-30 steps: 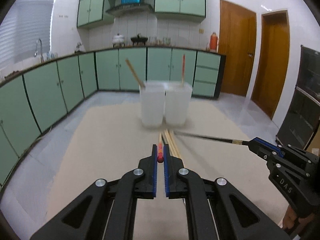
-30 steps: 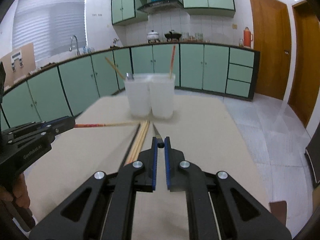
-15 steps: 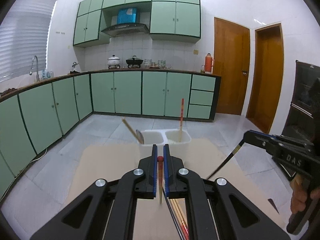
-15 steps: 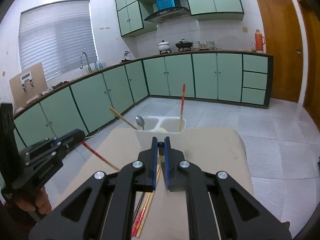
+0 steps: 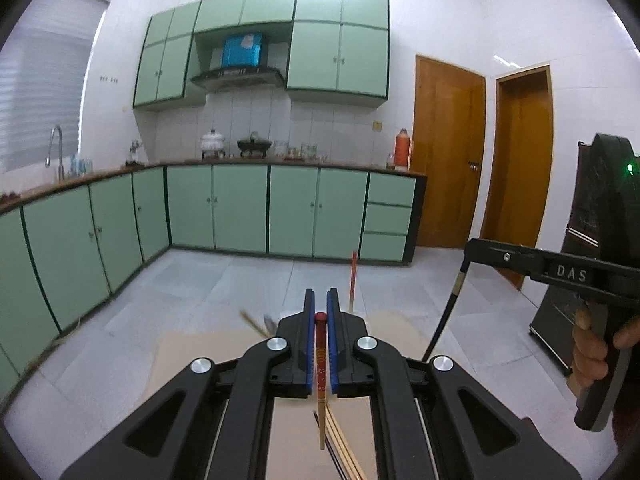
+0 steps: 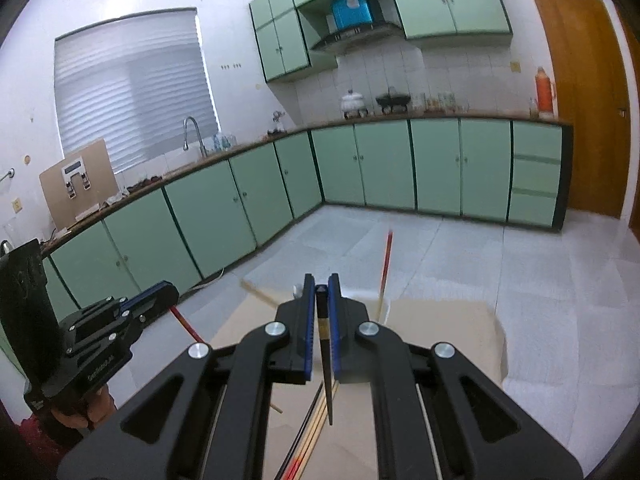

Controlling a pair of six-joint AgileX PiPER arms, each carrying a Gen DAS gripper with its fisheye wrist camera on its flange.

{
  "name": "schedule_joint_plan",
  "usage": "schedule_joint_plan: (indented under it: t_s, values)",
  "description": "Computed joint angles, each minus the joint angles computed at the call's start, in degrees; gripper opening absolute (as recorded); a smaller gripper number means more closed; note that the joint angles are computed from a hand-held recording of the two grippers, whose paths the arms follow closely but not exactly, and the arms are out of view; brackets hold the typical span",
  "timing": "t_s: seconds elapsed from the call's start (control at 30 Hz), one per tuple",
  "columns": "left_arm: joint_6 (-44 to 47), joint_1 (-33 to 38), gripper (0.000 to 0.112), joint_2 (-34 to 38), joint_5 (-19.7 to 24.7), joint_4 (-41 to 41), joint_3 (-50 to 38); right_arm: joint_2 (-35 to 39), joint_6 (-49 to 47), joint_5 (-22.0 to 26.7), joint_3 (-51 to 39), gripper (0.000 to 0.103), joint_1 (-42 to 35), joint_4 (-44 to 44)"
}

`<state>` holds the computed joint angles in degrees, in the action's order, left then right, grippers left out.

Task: Organize utensils
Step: 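Lift both chopsticks and drop them into the white holder with both tools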

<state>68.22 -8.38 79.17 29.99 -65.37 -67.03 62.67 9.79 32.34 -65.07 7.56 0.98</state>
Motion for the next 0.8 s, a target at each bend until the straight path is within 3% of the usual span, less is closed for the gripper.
schedule_joint_plan:
  t_s: [0.37, 0.53, 0.8]
  values:
    - [-4.2, -5.7, 0.005, 12.7, -7.4, 3.1, -20.8, 13.4, -3.6, -2.5, -17.6, 0.006, -4.8, -1.2]
    - [-7.0, -8.1, 0.005, 20.2, -12.2, 6.4, -27.0, 18.5, -8.5, -8.5, -17.9, 0.006, -7.3, 3.6]
    - [-15.2, -9.6, 0.005, 29.6, -13.4, 15.1, -32.3, 26.4, -16.6, -13.5, -15.6, 0.006, -10.2, 14.8]
